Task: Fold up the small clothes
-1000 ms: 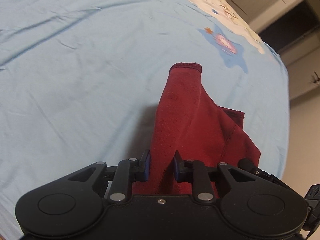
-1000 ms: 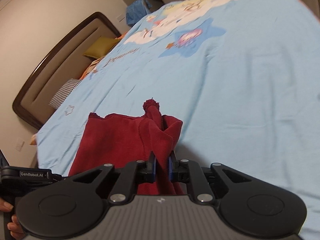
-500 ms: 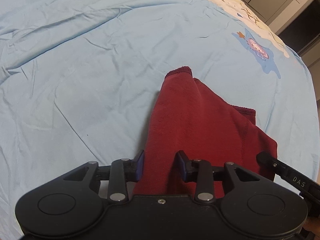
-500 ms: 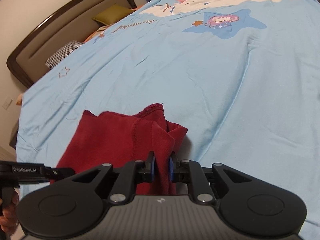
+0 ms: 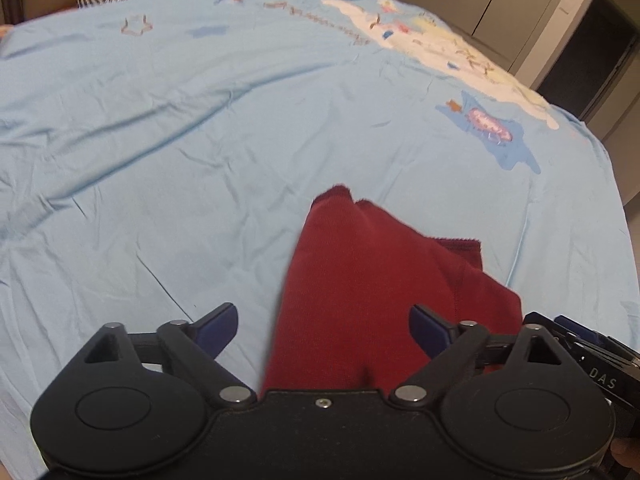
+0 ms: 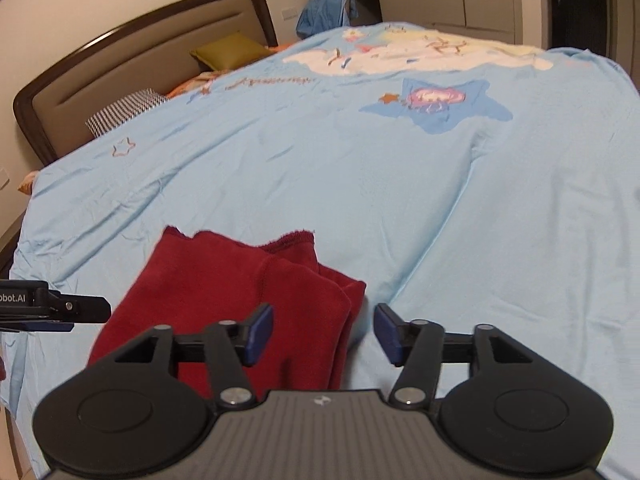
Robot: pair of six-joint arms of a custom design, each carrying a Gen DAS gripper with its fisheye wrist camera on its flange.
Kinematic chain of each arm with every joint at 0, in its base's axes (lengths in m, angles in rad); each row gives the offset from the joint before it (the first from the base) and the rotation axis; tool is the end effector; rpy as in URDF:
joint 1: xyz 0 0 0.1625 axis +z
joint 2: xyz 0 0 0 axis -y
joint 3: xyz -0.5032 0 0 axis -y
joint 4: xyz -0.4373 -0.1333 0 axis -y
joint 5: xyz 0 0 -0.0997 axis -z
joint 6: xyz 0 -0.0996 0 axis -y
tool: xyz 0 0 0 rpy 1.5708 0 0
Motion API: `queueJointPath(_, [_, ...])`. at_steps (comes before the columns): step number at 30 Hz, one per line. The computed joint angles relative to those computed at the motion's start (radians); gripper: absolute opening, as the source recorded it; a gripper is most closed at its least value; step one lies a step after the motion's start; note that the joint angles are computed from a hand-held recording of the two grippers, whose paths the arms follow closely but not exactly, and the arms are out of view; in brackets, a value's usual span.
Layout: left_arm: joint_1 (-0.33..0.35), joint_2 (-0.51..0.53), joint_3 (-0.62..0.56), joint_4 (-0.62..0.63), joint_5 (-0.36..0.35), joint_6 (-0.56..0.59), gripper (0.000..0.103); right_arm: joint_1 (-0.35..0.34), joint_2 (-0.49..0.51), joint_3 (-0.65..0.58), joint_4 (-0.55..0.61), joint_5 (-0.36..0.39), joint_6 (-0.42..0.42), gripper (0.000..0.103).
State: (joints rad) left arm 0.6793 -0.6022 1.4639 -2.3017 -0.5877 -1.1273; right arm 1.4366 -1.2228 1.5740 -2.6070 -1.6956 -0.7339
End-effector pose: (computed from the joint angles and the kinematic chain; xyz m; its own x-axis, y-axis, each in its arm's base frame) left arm -0.4796 -0.6652 0.0479 -0.8100 -0.3483 -0.4719 0.0926 0.7185 -0.6893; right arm 0.0232 -0.7316 0.4716 -0.7917 -0.3575 0.4953 -0.5746 0.7111 -0.4052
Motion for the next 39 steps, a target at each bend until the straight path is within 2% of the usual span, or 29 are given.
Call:
queueJointPath(6, [-0.057,-0.024,0.041,-0.010,0.096,0.046,0.102,0.011,-0.070,0.082,-0.111,0.045,-0.013,0.090])
queueJointPath(12, [-0.116,-0.056,0.098,0.013,0.181,0.038,0.102,0.023,-0.158,0.186,-0.230,0.076,-0.009,0.100])
queueJointPath(19, [-0.172,-0.104,0.162,0.051,0.204,0.003,0.102,0.032,-0.255,0.296,-0.337,0.096,0.004,0.103])
queueJointPath(30, [-0.278,-0.184,0.236,0.207,0.205,-0.153,0.102,0.062,-0.399,0.415,-0.397,0.107,0.015,0.103])
queueJointPath(39, [-0.371,-0.242,0.228,0.514,0.179,-0.363,0.102,0.105,-0.508,0.476,-0.377,0.101,0.034,0.103])
